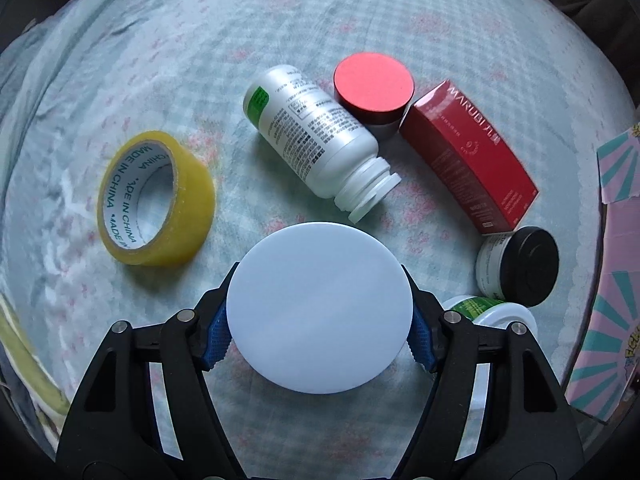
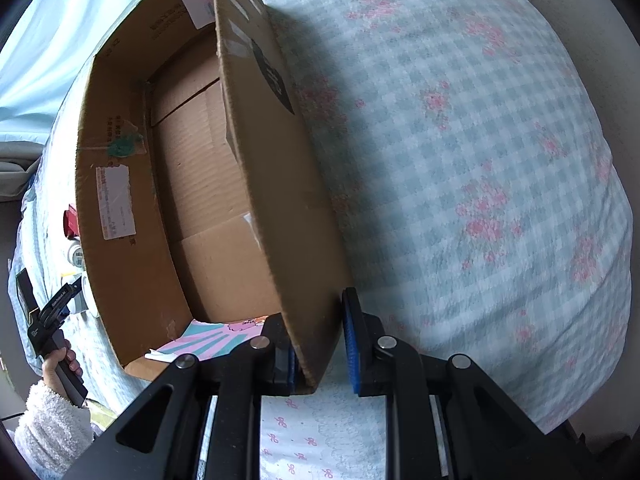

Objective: Organize rigid objects
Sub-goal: 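Grip the cardboard box wall with the right tool while the left tool grasps the white round lid, then carry the white round lid with the left tool and drop it into the box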

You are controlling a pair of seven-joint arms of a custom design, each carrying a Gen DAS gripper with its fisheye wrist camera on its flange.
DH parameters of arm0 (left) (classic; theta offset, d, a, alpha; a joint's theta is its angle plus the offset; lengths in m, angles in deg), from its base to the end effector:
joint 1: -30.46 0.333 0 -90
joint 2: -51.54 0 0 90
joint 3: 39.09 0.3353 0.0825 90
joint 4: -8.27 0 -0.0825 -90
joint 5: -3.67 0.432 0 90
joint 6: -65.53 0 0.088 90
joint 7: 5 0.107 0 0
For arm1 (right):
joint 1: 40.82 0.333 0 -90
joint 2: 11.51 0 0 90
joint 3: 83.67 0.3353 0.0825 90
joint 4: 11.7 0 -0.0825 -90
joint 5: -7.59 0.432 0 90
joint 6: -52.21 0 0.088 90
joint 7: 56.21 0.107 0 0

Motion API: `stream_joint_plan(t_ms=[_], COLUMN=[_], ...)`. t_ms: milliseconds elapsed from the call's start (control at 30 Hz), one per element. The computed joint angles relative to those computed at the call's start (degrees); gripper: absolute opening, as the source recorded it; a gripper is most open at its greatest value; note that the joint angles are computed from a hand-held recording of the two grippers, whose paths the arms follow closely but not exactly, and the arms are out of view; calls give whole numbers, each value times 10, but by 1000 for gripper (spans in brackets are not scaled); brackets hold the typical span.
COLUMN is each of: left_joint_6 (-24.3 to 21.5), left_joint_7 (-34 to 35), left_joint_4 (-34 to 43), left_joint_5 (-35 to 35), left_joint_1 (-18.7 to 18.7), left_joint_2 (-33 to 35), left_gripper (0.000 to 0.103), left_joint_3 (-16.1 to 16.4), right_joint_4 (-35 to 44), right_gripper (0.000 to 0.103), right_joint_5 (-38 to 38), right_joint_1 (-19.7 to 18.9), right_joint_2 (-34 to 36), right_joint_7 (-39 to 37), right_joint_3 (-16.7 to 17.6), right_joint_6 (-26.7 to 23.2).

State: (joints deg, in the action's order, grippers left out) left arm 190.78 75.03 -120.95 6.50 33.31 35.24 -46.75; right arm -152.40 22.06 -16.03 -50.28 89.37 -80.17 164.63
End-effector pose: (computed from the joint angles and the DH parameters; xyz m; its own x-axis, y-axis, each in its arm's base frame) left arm 0.5224 -0.0456 0.4987 0.0721 -0.9964 -0.0453 -0.9735 -0.0604 -0.2205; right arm 0.3440 0.2070 0.5492 -0.5223 -0.8122 -0.2597 -0.8493 0.5227 0.0732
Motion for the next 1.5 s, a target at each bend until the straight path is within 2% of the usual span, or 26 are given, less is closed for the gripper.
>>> stream_joint_plan(t_ms=[233,367,467,733,1000,1200,1500], left_joint_6=[13,-7,-37,-60,-66,-83,-109], left_joint_7=[10,27,46,71,47,33,4], left_joint_4=[-3,28,85,243,375,425,465], left_joint_5=[-24,-38,-51,-66,-57,-50,-28], left_joint_1=[-7,-18,-33,-90,-179,-235,-278], left_joint_2=[-36,-52,-40,52,190,266,346], left_gripper=[68,68,68,68,68,68,68], left_joint_3=[2,-5,-12,-48,-84,-87,-73], right_joint_4=[-6,-3,-8,-8,-14,-2,8], right_gripper=[18,18,18,18,18,18,18], right_joint_5=[-9,-10,-11,-10,-11,-11,-10], right_joint_1=[5,8,12,11,5,10,13], right_joint_2=[-13,-11,-17,-25,-27,-10,7], right_joint_7=[-21,-16,-13,-31,-55,-61,-71], right_joint_3=[2,9,11,-3,-6,2,3], right_joint_6=[4,8,13,7,4,9,9])
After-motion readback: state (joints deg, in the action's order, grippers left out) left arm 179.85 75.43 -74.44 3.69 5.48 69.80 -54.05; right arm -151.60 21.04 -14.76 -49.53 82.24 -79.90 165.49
